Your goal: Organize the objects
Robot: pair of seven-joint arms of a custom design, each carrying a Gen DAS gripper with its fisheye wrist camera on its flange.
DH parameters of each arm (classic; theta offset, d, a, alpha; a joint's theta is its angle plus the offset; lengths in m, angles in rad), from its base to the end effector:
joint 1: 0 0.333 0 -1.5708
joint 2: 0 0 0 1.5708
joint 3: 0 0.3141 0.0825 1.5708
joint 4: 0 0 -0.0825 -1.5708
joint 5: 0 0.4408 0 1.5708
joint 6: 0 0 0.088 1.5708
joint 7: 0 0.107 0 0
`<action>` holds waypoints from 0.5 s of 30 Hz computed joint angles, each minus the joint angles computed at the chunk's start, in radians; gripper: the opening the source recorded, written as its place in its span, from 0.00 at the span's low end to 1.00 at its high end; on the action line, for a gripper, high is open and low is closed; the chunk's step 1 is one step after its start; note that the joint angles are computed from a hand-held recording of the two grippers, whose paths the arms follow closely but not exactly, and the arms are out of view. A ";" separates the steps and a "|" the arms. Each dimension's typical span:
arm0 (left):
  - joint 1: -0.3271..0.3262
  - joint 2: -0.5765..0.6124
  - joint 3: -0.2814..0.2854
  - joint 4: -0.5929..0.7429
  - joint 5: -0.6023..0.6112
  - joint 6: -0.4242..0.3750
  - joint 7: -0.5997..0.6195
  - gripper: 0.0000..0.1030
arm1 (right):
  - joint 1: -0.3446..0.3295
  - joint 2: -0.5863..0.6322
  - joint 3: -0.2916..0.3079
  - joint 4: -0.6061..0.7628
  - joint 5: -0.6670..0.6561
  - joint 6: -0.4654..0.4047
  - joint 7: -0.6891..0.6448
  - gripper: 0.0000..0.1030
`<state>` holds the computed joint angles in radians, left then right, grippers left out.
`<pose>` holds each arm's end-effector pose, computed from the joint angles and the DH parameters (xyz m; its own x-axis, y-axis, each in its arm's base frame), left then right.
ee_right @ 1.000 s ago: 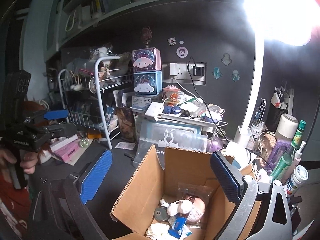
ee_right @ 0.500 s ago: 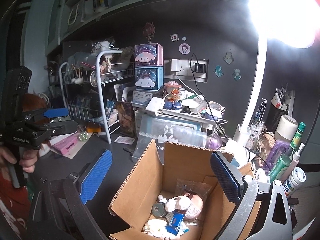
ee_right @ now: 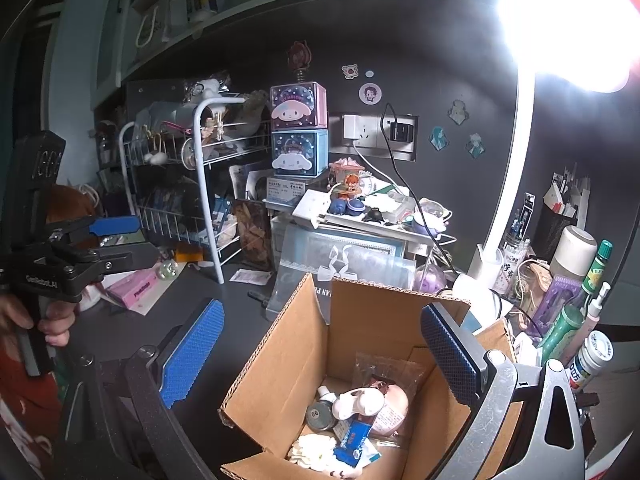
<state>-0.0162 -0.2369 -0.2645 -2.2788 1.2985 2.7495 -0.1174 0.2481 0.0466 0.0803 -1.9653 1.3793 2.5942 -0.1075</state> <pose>0.5271 -0.1975 0.4736 0.2515 -0.9635 0.0917 -0.4595 -0.2022 -0.8648 0.6277 0.1931 0.4741 0.8130 -0.5820 0.0175 -0.2505 -0.3767 -0.8918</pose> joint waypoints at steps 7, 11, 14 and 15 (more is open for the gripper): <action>0.000 0.003 0.003 0.001 -0.006 0.014 0.007 1.00 | 0.003 -0.007 0.001 -0.012 0.007 0.009 -0.005 0.96; 0.001 0.004 0.002 0.002 -0.004 0.019 0.008 1.00 | 0.004 -0.009 -0.001 -0.019 0.013 0.009 -0.011 0.96; 0.001 0.005 0.001 0.003 -0.003 0.018 0.008 1.00 | 0.006 -0.009 0.000 -0.019 0.013 0.015 -0.011 0.96; 0.000 0.005 0.001 0.002 -0.005 0.018 0.009 1.00 | 0.006 -0.007 -0.001 -0.014 0.009 0.013 -0.005 0.96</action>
<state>-0.0159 -0.2324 -0.2631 -2.2766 1.2937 2.7679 -0.1080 0.2544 0.0395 0.0795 -1.9798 1.3883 2.6073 -0.1129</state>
